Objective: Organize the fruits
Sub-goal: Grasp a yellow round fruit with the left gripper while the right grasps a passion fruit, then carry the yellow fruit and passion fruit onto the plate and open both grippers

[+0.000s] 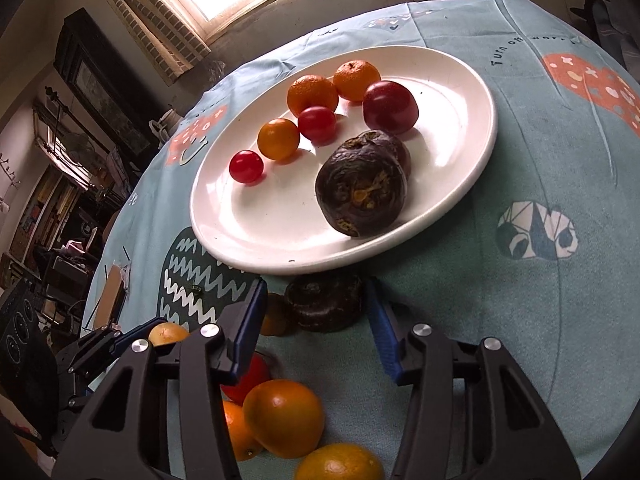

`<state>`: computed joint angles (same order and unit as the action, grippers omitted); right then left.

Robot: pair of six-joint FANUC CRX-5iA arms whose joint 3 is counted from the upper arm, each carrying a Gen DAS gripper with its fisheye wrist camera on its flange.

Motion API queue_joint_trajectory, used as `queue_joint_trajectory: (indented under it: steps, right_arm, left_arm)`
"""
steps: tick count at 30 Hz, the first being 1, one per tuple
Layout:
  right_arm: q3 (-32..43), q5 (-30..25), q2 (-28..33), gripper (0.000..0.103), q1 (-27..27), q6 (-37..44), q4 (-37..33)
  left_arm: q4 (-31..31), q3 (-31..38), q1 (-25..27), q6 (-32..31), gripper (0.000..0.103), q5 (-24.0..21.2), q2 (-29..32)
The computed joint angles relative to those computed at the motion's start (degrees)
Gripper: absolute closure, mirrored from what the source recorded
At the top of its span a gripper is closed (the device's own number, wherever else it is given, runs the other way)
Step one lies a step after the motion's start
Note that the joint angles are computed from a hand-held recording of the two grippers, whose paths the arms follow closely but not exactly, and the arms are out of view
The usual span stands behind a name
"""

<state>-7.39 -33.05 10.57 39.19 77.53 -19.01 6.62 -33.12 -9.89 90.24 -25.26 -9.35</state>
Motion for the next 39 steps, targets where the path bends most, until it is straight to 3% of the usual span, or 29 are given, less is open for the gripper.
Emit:
queue_joint_trajectory:
  steps: [1,11,16,21,26,29,31,32,35,39]
  right_arm:
    - [-0.7,0.5,-0.2,0.061,0.4,-1.6,2.0]
    - [-2.8,-0.3,-5.9,0.062,-3.3,12.6,-11.4]
    - [-5.2,3.6,-9.0,0.061,-4.3,12.3,-12.6]
    - [-5.9,7.1,-10.9,0.061,-3.9,8.7,-9.1]
    - [-4.5,9.8,-9.4,0.061,-1.9,-2.0,3.8]
    - [-3.1,9.4,-8.2,0.061,-3.1,2.4,-1.2]
    - [-2.5,8.0,-7.3,0.061,-3.8,5.5,-4.5]
    - [-2.1,7.1,-6.7,0.061,-4.0,5.8,-4.9]
    - [-1.2,5.6,-6.3,0.061,-4.5,7.8,-7.5]
    - [-2.1,6.1,-7.4,0.061,-4.7,8.8,-8.9]
  left_arm:
    - [0.1,0.1,0.0,-0.1,0.066,0.0,0.1]
    - [1.0,-0.1,0.0,-0.7,0.066,0.2,0.2]
    - [0.3,-0.2,-0.5,-0.4,0.066,2.4,-0.9]
    - [-4.2,5.9,-1.4,3.7,0.069,1.9,0.4]
    - [-11.4,15.0,-2.5,10.6,0.069,-0.5,5.1]
    - [-7.5,11.5,-1.7,6.2,0.068,0.5,3.2]
    - [-14.1,11.0,-2.8,9.9,0.057,-2.7,1.9]
    - [-14.3,10.0,-2.6,9.6,0.054,-3.5,1.4]
    - [-2.9,4.5,0.1,-0.9,0.054,-2.6,1.2]
    - [-3.2,4.6,-1.0,-2.2,0.054,-2.4,3.0]
